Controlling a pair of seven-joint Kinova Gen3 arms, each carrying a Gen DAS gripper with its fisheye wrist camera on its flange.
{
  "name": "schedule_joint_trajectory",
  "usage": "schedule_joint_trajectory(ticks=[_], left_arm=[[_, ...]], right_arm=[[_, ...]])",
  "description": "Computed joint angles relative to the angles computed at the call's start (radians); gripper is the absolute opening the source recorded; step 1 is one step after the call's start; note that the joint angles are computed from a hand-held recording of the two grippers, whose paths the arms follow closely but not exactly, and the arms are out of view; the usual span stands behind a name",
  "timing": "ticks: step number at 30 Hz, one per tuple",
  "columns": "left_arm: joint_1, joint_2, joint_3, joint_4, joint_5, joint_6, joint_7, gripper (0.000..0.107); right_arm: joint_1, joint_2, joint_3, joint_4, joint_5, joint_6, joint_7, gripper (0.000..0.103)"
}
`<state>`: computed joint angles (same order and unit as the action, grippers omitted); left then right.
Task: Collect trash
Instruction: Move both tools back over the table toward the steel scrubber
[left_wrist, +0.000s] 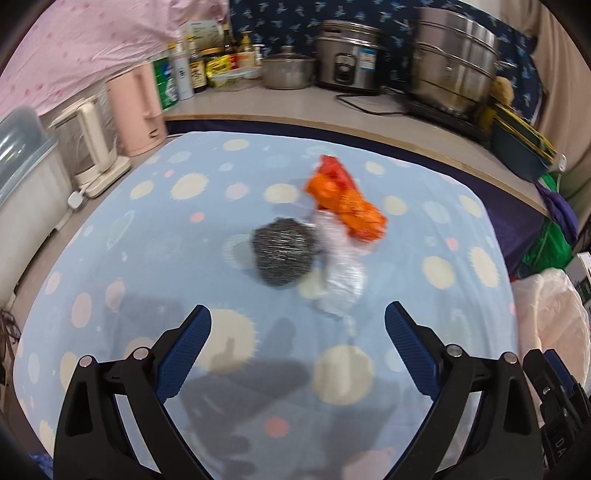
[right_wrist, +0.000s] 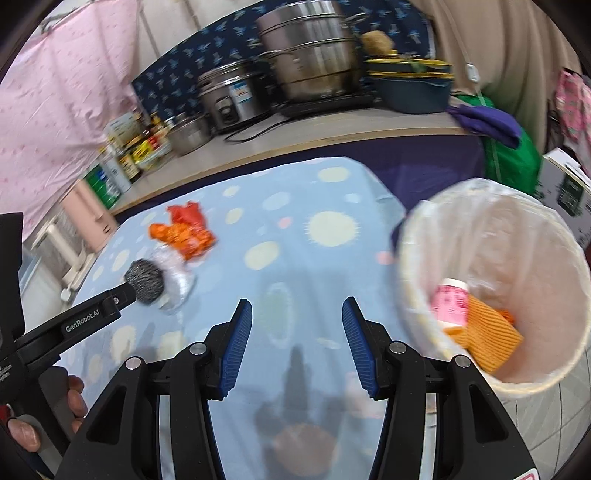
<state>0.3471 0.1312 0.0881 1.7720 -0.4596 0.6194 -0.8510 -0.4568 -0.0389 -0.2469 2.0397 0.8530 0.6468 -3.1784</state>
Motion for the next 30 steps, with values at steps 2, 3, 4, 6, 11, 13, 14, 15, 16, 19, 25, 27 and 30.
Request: schedule_joint_trajectory(ticks=[2,3,4,6,11,13,14,15,16,19,25,27,30], left_arm=[[-0.031,-0.006,-0.013,0.011,0.023,-0.016,-0.024,0.091],[-0.048,-0.008,-0.017,0.016,0.039,-0.023,-0.040,0.091],[-0.063,-0.010,-0.021,0.020,0.054,-0.031,-0.054,0.091],[-0.094,-0.014,-0.028,0.030,0.087,-0.048,-0.086,0.091],[-0.162,-0.012,-0.040,0.041,0.171,-0.077,-0.175,0.091],[-0.179,-0.011,-0.045,0.043,0.195,-0.085,-0.198,0.091],[-0.190,-0.009,-0.047,0.043,0.211,-0.088,-0.213,0.091],[-0.199,-0.007,-0.048,0.043,0.225,-0.091,-0.226,0.091],[-0.205,-0.003,-0.050,0.041,0.235,-0.091,-0.235,0.091],[-0.213,0.005,-0.056,0.038,0.247,-0.095,-0.250,0.091],[-0.224,0.019,-0.056,0.027,0.281,-0.101,-0.291,0.091],[-0.232,0.023,-0.051,0.023,0.308,-0.103,-0.317,0.091],[-0.237,0.032,-0.046,0.016,0.340,-0.106,-0.349,0.092]], right_arm=[[-0.011,0.043,0.000,-0.040,0.000,-0.009,0.027,0.050],[-0.020,0.064,0.005,-0.058,-0.002,-0.015,0.041,0.050],[-0.030,0.087,0.012,-0.080,-0.007,-0.025,0.058,0.050],[-0.047,0.125,0.034,-0.114,-0.026,-0.045,0.099,0.050],[-0.091,0.237,0.077,-0.223,-0.089,-0.067,0.217,0.050],[-0.108,0.274,0.094,-0.256,-0.106,-0.074,0.250,0.050],[-0.115,0.297,0.102,-0.278,-0.118,-0.074,0.271,0.050],[-0.121,0.315,0.111,-0.299,-0.131,-0.073,0.289,0.050],[-0.127,0.334,0.119,-0.318,-0.142,-0.070,0.306,0.050],[-0.150,0.370,0.154,-0.356,-0.168,-0.067,0.336,0.050],[-0.177,0.416,0.222,-0.403,-0.233,-0.074,0.399,0.050],[-0.180,0.431,0.239,-0.418,-0.258,-0.070,0.425,0.050],[-0.173,0.443,0.251,-0.425,-0.300,-0.081,0.469,0.043]])
